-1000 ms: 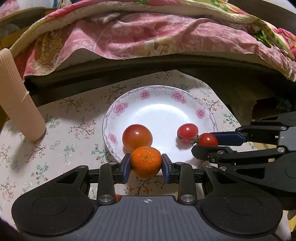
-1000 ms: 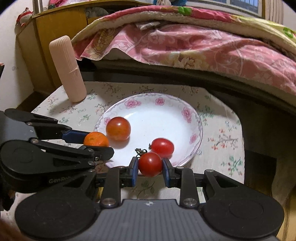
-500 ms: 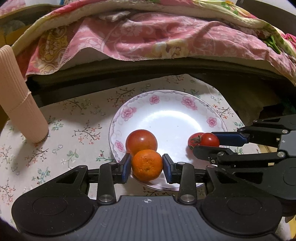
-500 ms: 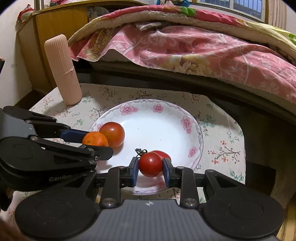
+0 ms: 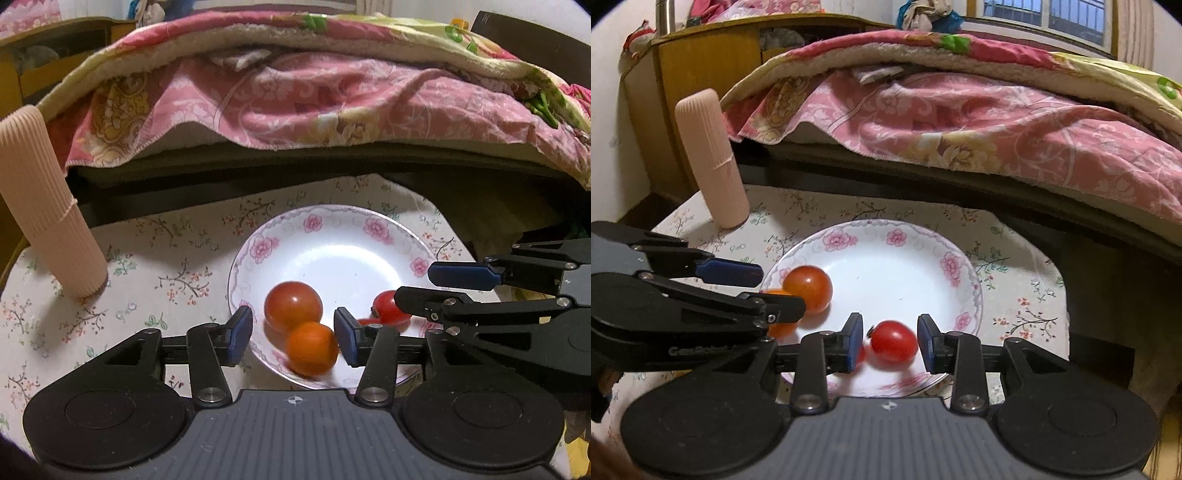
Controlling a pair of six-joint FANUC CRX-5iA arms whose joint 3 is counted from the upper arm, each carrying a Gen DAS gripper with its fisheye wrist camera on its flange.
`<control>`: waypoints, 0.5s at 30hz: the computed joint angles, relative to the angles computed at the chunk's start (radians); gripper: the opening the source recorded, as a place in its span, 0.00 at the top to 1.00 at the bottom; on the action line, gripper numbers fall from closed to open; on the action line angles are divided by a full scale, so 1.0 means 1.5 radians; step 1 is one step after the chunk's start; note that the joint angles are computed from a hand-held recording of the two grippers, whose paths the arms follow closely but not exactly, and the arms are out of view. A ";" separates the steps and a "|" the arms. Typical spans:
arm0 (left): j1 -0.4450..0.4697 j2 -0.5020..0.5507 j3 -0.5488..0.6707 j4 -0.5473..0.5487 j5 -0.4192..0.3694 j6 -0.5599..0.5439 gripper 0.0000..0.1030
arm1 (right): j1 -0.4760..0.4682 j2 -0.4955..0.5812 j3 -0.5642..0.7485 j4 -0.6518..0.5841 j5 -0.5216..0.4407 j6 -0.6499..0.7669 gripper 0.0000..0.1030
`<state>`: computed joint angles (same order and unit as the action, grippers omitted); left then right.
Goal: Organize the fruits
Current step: 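Open left tool to drop the tangerine in the plate while right tool releases its tomato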
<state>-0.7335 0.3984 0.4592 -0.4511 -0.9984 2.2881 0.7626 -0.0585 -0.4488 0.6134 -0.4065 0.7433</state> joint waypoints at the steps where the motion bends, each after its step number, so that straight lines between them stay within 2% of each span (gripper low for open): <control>1: -0.001 -0.001 0.000 -0.002 0.001 0.001 0.43 | -0.002 -0.002 -0.003 0.007 0.002 -0.009 0.67; 9: -0.003 -0.014 -0.002 -0.008 -0.005 0.004 0.39 | 0.000 -0.021 -0.004 -0.018 0.009 0.006 0.67; 15: 0.000 -0.045 -0.037 0.002 -0.013 -0.004 0.38 | 0.013 -0.039 0.003 -0.084 -0.008 0.063 0.67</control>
